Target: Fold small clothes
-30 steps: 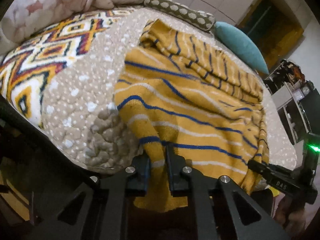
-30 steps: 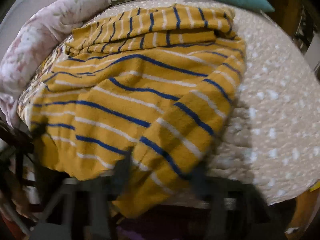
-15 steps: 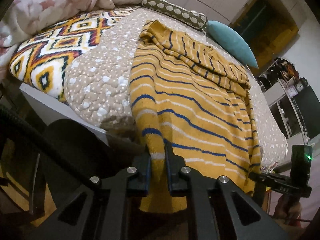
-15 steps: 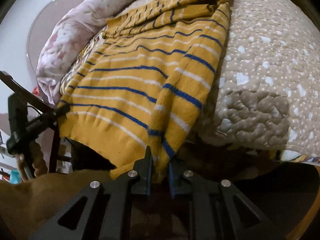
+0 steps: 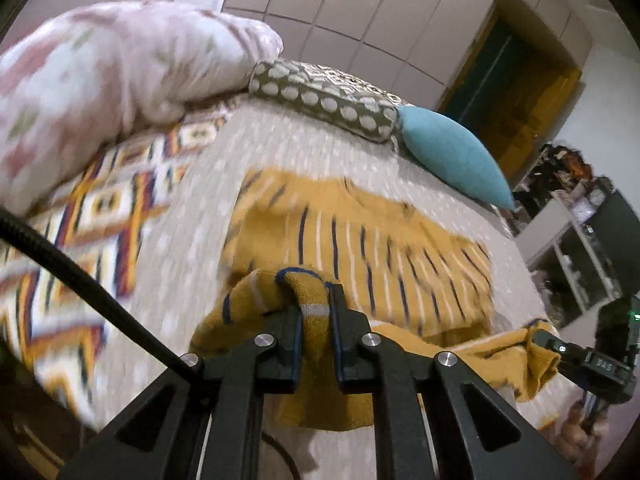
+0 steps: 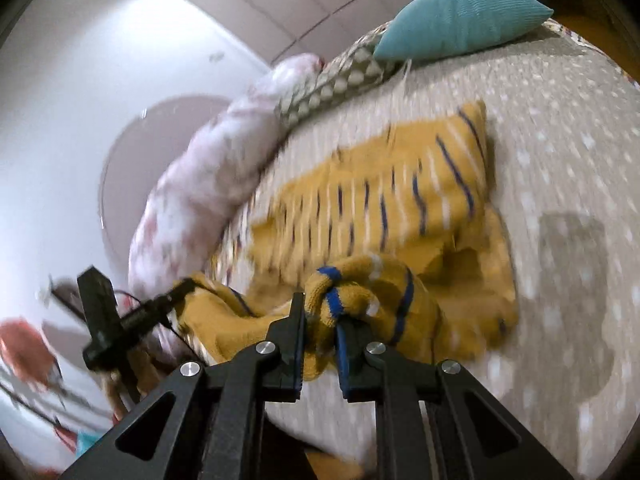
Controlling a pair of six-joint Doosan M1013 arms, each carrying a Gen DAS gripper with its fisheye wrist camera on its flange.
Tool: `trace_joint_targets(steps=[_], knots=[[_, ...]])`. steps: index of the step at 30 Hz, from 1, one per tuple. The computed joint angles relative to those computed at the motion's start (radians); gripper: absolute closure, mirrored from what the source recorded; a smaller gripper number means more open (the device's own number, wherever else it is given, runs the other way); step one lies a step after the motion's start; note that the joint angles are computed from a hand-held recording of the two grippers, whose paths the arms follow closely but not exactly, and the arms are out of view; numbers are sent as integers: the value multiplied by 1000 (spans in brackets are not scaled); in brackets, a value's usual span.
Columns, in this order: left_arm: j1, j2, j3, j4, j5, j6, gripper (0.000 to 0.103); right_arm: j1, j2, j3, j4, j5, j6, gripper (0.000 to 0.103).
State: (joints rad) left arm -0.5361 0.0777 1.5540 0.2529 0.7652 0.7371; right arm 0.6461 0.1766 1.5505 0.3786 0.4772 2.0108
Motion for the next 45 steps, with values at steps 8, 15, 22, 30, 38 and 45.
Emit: trace_joint_targets(steps=[8, 15, 22, 30, 38, 45], knots=[[59, 191, -192, -60, 143, 68, 92, -68, 118, -116, 13, 39, 88, 89], [98, 208, -188, -157, 83, 54, 81, -102, 151, -136, 61, 58, 85, 85], [144, 210, -177, -243, 8, 5, 49, -138, 196, -167, 165, 56, 85, 57], [138, 190, -155, -181, 37, 10, 45, -146, 170, -151, 7, -16, 241, 37], [112, 236, -205, -154, 75, 212, 34, -115, 156, -188, -229, 136, 228, 37], [88, 330, -325, -177, 179, 452, 58, -101, 271, -352, -282, 302, 149, 37]])
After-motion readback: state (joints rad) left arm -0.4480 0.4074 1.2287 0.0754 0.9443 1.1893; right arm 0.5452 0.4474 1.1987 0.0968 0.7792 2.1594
